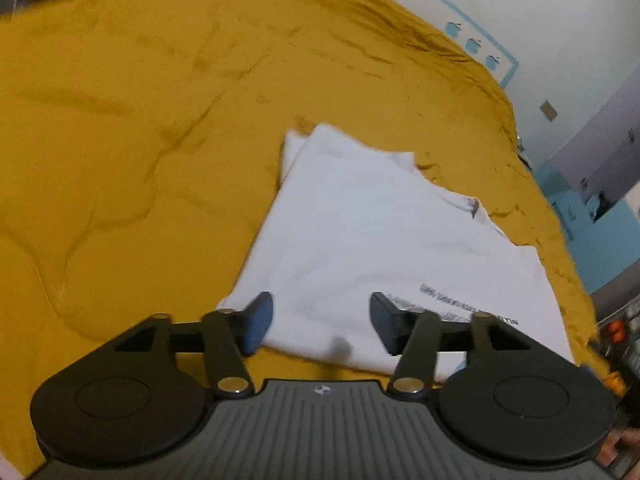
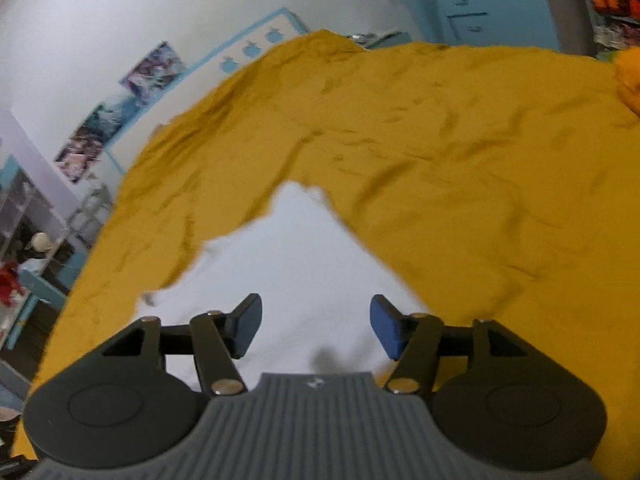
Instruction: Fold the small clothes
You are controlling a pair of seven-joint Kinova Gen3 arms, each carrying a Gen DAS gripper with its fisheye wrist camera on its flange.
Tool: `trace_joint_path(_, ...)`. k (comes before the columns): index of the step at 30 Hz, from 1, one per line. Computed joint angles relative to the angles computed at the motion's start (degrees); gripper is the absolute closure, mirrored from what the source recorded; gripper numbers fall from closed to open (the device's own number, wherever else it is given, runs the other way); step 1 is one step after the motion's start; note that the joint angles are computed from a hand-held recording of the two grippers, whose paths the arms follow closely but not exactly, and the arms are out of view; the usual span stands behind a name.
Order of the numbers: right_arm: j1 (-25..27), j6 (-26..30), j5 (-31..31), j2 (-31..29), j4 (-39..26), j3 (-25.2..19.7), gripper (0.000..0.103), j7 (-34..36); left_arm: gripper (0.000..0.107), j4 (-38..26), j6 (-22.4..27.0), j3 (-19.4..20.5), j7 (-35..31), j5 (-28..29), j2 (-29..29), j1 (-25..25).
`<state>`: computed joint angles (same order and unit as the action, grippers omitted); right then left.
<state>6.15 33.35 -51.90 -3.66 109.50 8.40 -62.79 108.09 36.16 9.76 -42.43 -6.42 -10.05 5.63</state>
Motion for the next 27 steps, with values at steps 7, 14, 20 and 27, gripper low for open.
trace_joint_path(7,-3.66,0.2,-6.33,8.72,-11.15,-9.37,0.043,1.36,0.033,-1.05,-2.75,-2.86,-3.83,-2.86,2.29,6.54)
trace_joint_path(14,-19.43,-0.78,7.37,24.41,-29.73,-5.04,0.039,-13.41,0.031,-0.11,-1.69,-1.91,-9.22,2.7,4.58,3.56)
trace_joint_path(20,-28.92,5.02,16.79,36.43,-43.25,5.85,0.039,-27.39,0.021,0.52,-2.95,-2.7,-14.52,5.87,4.6,3.63)
trace_joint_path(27,-22.08,5.78,30.62,40.09,-48.01,-6.77,0.039,-39.18,0.018,0.45,-2.93,-2.68,-17.16,6.64,4.85,3.59)
